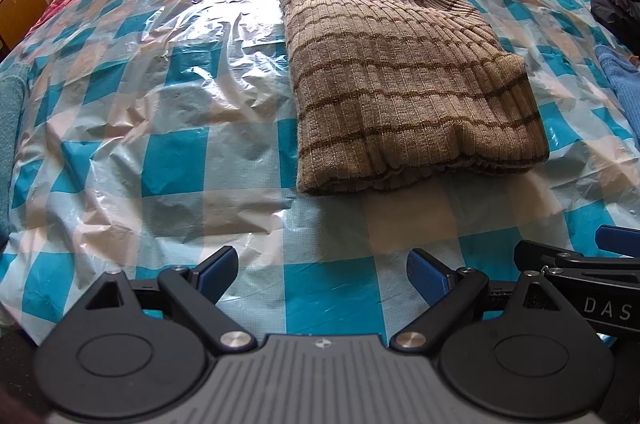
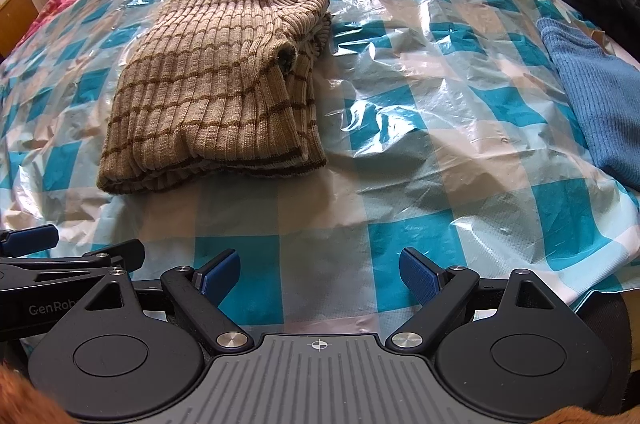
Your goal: Fold small clothes
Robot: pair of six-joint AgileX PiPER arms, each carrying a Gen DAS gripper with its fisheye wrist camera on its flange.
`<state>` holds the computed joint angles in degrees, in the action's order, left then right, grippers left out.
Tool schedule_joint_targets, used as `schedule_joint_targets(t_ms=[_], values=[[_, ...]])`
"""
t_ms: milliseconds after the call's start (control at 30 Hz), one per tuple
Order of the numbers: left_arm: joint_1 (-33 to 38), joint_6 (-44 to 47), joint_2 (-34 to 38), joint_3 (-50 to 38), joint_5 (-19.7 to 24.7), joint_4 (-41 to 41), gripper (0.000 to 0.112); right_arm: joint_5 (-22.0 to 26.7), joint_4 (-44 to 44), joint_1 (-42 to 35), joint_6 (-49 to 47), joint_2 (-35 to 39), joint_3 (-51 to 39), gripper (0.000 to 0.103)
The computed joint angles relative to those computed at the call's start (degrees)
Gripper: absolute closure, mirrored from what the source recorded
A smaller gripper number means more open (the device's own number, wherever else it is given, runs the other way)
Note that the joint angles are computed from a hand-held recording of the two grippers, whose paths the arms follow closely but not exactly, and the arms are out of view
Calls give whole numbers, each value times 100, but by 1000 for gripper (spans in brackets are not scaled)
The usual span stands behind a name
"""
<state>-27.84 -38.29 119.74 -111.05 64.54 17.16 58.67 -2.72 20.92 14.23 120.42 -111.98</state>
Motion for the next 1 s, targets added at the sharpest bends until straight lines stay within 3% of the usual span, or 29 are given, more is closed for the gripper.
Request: schedule_joint_targets(t_ms=[1000], values=[[7,-58,-48,124,-82,-62,17,-91,33,-11,-9,-80,171,14]])
